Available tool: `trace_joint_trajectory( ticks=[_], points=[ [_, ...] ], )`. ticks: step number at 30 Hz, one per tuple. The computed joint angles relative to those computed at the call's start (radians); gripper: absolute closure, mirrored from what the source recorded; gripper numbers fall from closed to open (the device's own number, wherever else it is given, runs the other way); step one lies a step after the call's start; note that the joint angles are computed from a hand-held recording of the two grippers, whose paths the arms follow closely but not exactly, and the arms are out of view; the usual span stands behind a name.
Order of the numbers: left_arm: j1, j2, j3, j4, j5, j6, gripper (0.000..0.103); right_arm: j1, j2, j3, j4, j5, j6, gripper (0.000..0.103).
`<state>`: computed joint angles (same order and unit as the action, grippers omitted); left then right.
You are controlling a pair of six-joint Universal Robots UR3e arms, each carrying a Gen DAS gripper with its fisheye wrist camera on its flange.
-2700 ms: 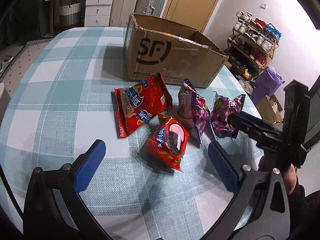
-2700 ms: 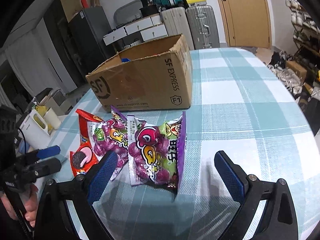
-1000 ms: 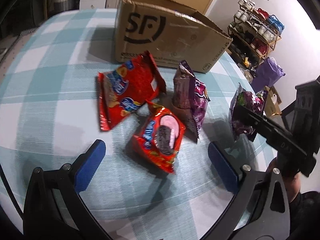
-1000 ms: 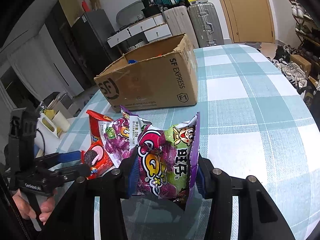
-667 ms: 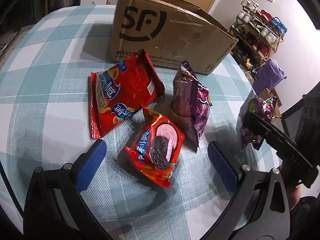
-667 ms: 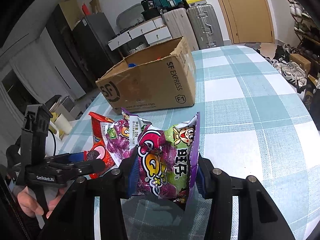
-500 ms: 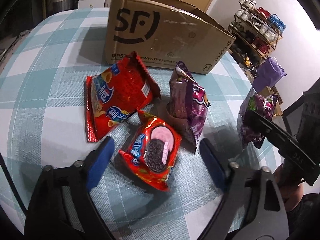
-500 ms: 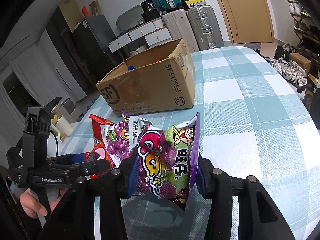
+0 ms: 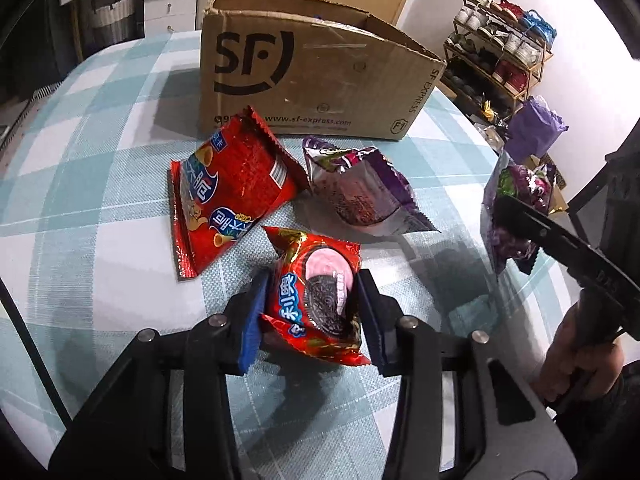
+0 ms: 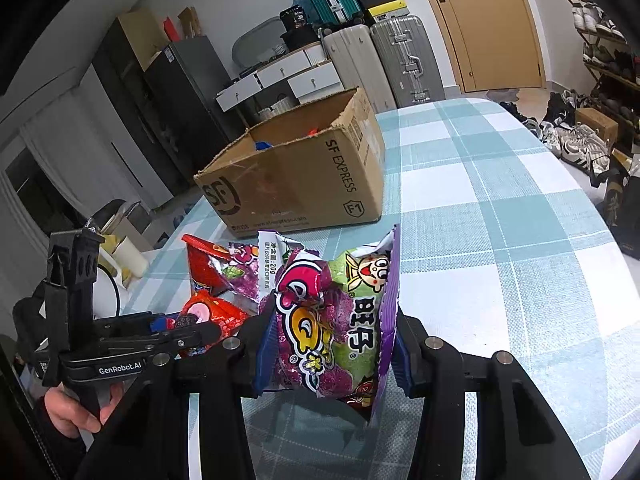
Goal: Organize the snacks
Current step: 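Grasp the red Oreo pack with the left tool while the right tool holds the grape bag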
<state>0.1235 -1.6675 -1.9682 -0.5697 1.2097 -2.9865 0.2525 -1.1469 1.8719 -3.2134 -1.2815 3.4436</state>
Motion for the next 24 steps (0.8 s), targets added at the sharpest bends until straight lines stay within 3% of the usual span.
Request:
trace_joint_trajectory(
  ticks=[16, 24],
  points=[
    [0.061, 0.192, -0.069, -0.070, -0.036, 0.045, 0.064, 0.025, -0.107, 0.043, 0.024, -0.032, 0.004, 0.056],
    [0.118, 0.275, -0.037, -0.162, -0.086, 0.082, 0.064, 0.050, -0.129, -0.010, 0.076, -0.041, 0.003, 0.056]
  ],
)
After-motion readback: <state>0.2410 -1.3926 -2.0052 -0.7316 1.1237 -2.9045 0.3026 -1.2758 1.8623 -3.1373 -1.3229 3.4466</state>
